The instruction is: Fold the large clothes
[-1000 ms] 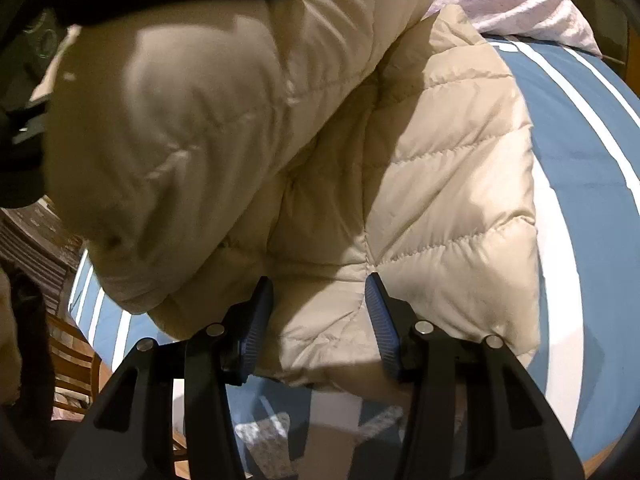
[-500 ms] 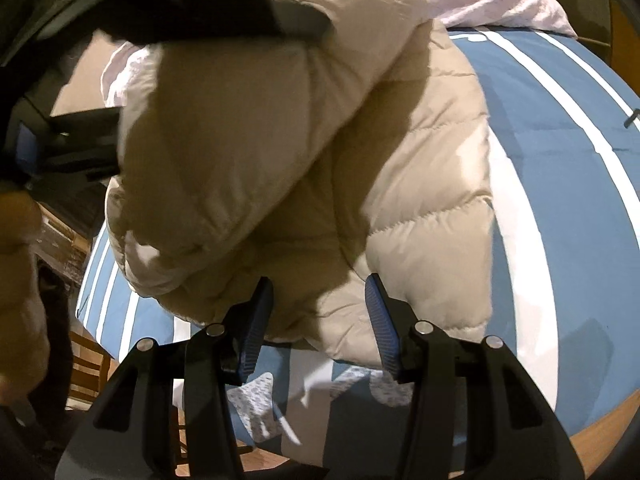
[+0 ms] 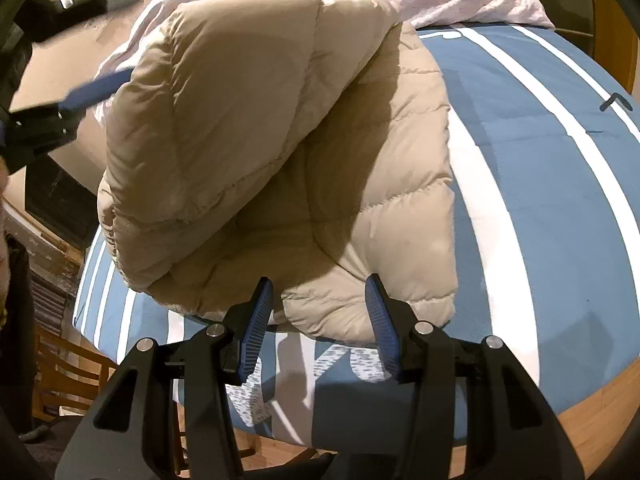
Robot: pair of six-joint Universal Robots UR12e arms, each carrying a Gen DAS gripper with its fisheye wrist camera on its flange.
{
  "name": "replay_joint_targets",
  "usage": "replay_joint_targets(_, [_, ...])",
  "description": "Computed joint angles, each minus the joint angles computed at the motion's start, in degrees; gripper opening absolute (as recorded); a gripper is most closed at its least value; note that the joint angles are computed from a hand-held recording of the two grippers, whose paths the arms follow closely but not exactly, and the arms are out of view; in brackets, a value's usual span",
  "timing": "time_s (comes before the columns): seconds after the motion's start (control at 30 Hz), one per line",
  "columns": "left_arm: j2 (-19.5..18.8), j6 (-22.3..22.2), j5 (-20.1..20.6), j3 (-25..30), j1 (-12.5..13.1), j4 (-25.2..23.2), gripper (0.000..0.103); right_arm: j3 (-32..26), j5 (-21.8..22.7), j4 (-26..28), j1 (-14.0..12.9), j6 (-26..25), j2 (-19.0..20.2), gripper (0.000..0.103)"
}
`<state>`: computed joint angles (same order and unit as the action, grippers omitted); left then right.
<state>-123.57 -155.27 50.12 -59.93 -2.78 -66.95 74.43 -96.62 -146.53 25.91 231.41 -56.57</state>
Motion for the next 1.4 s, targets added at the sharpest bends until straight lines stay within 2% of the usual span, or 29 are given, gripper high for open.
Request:
replay_joint_targets(0.17, [-1.18,-4.64,7.11,0.5,0.5,6.77,0.062,-0.35,-0.5,0.6,0.05,0.52,0.32,0.05])
replay_joint_targets(0.27, [-2.32,-7.18,10.19,1.52,0.52,8.42,0.062,-0.26,-0.63,0.92,-0.02,0.59,0.29,0.051])
replay_joint_targets(0.33, [-3.07,-7.79,11.97,2.2,0.45,7.62,0.062,0.01,-0.73,0.94,-0.05,0.54,0.19,0.051])
replay_joint_targets(0.47, [-2.95,-5.82,13.78,0.65,0.04,7.08,0.062,0.43,-1.75,1.39,-0.05,0.62,-0.18,0.058])
replay_joint_targets(0.63, [-2.19,-2.27,14.0,-1.48,-0.83,6.61,0.062,0.78,-4.39,2.99,0.18,2.03,-0.77,0.059])
replay_joint_targets(0.9, [-1.9,0.32,14.28,-2.92,-1.58,5.72,0.062,4.41,-10.58,7.38,-0.53,10.2,-4.0,0.061])
replay_joint_targets(1.0, [-2.01,0.62,14.46,-2.86,-1.82,5.37,0.063,5.02,-13.29,7.14,-1.03,11.52,-5.07,0.061])
replay_joint_targets(1.1, [-2.11,0.76,14.79,-2.8,-2.08,5.27,0.064,3.87,-14.9,5.54,-1.22,9.88,-4.85,0.059])
replay_joint_targets(1.17, [-2.12,0.91,15.03,-2.87,-2.24,5.39,0.065,2.55,-14.87,3.78,-1.39,7.22,-4.27,0.049])
replay_joint_targets(1.27, [-2.15,0.91,15.21,-3.02,-2.36,5.6,0.065,-0.42,-12.81,1.74,-1.82,2.55,-2.59,0.036])
replay_joint_targets(1.4, [-2.29,1.1,15.46,-2.91,-2.48,5.67,0.065,-3.97,-10.55,0.67,-1.68,-2.21,-0.45,0.03])
